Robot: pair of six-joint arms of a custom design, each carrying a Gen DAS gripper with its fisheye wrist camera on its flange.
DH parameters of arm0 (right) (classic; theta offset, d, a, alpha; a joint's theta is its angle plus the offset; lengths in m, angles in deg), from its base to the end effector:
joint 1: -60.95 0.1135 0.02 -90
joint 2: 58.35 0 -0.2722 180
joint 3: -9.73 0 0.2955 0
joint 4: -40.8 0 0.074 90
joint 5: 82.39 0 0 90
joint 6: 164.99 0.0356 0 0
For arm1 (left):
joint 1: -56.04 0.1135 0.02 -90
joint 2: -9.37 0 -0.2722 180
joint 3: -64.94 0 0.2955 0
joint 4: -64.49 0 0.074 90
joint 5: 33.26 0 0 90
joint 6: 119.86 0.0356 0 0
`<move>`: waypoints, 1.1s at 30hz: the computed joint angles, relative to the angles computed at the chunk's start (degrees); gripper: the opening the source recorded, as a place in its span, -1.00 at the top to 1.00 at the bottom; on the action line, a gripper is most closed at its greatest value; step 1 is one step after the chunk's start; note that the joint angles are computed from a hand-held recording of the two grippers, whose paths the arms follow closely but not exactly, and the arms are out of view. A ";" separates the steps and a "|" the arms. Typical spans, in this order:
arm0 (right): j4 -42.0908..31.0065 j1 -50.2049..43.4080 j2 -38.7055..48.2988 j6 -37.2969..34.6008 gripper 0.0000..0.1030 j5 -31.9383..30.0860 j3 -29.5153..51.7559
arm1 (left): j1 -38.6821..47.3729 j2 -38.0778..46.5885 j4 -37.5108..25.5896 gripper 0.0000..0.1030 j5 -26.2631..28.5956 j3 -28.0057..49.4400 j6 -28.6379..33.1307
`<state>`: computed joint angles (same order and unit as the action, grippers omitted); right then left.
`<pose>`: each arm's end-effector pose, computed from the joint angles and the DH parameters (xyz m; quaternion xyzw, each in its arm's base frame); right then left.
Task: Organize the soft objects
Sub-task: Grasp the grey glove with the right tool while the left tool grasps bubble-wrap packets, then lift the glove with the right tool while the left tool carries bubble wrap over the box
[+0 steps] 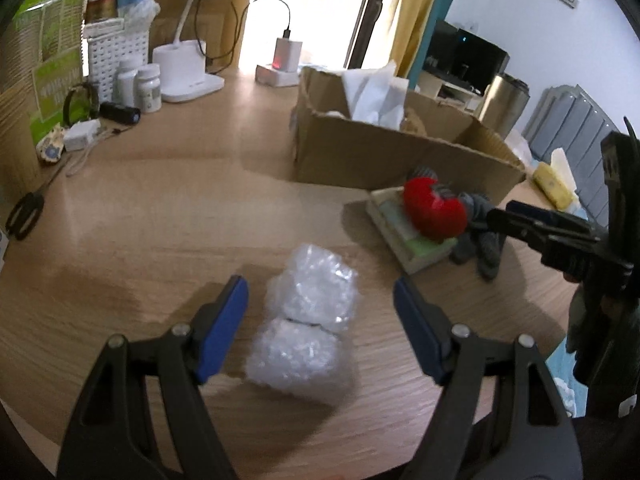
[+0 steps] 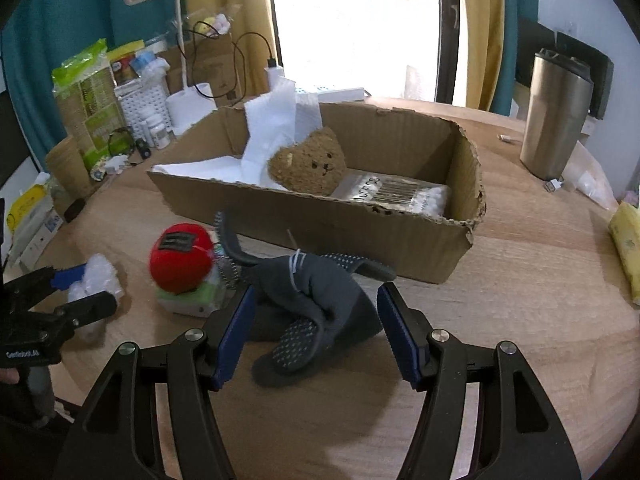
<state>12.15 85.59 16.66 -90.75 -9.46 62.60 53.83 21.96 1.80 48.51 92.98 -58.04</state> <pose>0.2607 0.1311 0.1814 -0.3684 0.8571 0.1651 0.3200 0.1134 0.0007 0.1714 -0.2342 0.8992 -0.0308 0.3684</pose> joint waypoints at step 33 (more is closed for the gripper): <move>0.46 -2.11 -1.34 -1.82 0.52 -4.18 -1.01 | -11.73 1.28 -0.51 0.19 -10.16 2.70 -1.18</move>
